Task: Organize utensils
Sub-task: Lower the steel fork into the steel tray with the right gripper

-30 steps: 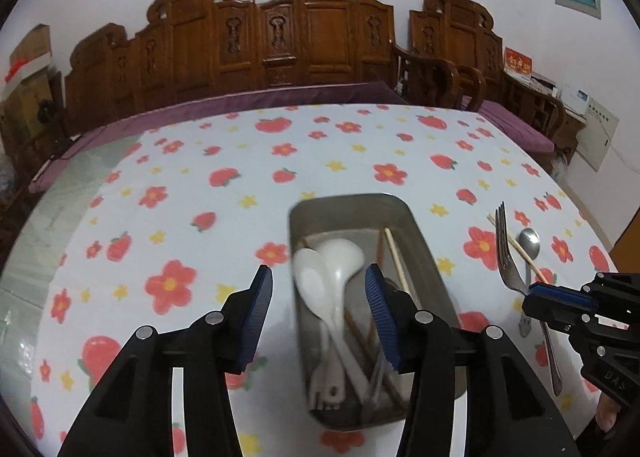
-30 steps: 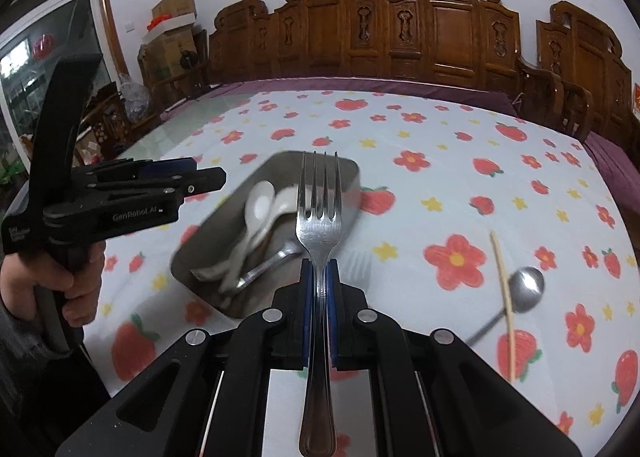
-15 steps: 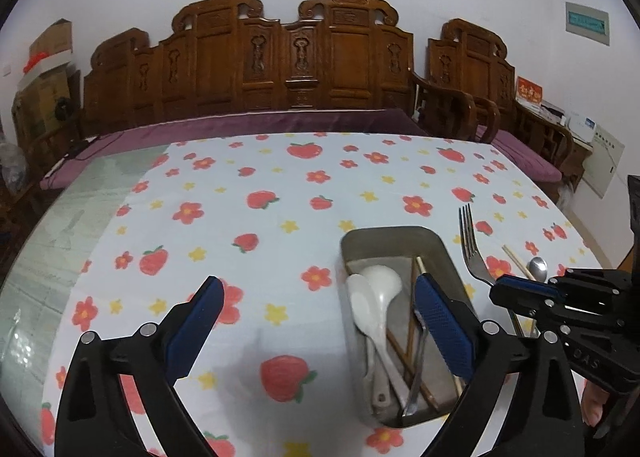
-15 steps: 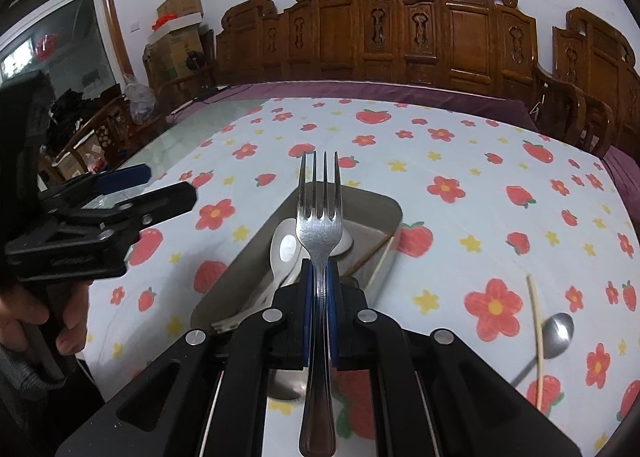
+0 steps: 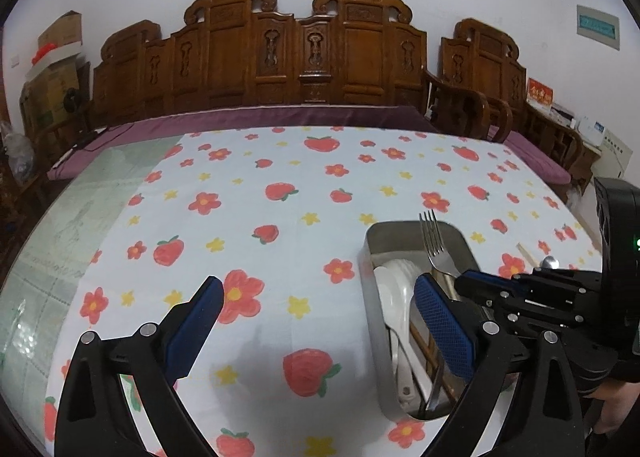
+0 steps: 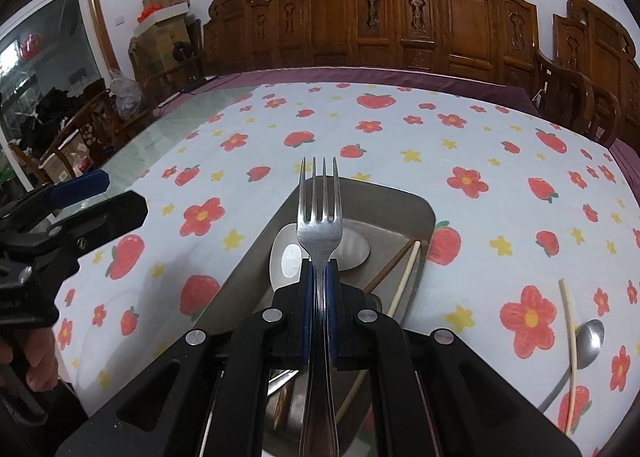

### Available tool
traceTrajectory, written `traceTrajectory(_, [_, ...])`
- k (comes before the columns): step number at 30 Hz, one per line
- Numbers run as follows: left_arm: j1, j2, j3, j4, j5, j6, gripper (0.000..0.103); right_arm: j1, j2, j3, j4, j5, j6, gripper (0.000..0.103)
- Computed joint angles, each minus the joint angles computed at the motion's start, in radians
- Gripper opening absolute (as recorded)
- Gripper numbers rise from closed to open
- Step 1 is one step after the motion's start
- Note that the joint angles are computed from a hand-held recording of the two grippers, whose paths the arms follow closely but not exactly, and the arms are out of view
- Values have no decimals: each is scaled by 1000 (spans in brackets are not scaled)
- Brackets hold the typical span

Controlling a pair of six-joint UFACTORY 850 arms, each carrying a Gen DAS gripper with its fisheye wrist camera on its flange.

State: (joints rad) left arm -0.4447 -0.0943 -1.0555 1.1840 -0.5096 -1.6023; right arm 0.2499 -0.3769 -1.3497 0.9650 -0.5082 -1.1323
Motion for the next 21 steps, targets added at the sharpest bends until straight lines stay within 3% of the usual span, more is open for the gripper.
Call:
traceTrajectory(16, [-9,-30,-15,-35,1,37,92,12,-67,-30,-110,-11,116,9])
traceTrajectory(21, [-19,-37,-25,-30,0,35,92,0,-50,-18,-109,-13,90,16])
